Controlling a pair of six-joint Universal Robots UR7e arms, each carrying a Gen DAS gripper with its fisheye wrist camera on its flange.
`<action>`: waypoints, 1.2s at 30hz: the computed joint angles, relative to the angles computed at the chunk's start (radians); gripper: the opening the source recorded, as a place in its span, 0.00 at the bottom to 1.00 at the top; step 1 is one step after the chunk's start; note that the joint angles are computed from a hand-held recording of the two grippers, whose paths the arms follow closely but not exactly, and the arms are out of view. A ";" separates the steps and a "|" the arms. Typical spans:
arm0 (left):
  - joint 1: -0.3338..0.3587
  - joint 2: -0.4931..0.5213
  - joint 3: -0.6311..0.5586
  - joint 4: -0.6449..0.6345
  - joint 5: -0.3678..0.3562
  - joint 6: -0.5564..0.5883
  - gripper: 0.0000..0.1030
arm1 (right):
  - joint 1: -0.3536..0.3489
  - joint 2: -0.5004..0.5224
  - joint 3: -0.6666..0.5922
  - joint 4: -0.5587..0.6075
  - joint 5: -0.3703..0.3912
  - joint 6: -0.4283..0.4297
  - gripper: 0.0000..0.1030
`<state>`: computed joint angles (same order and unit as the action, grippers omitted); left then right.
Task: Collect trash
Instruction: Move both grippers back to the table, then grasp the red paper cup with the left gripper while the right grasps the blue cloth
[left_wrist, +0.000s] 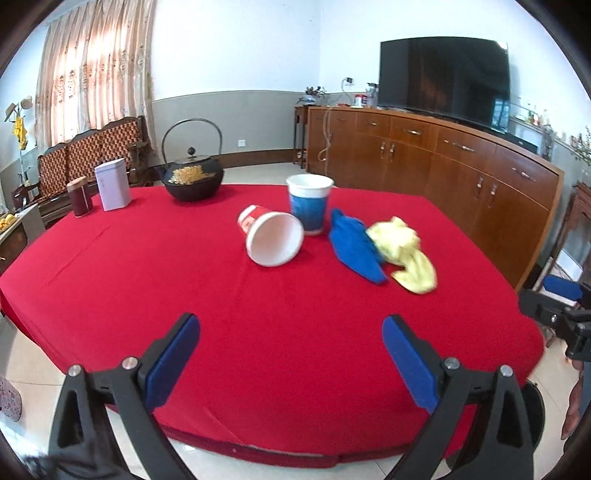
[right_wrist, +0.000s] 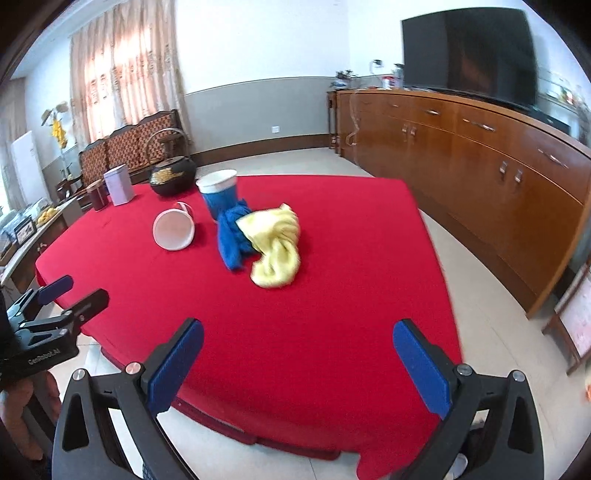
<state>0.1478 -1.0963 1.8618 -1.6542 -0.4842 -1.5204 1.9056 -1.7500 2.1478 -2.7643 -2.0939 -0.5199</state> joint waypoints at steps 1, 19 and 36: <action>0.015 -0.006 0.000 -0.007 0.005 0.009 0.96 | 0.007 0.030 -0.013 -0.014 0.003 -0.009 1.00; 0.189 -0.014 0.037 -0.316 0.022 0.288 0.78 | -0.008 0.431 -0.229 0.064 0.069 0.008 0.48; 0.275 0.035 -0.026 -0.453 -0.082 0.463 0.08 | -0.060 0.497 -0.319 0.092 0.198 0.056 0.10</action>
<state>0.4232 -1.0610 1.8362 -2.1073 -0.5657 -1.0578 1.8454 -1.2532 1.8288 -2.6719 -1.8960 -0.4636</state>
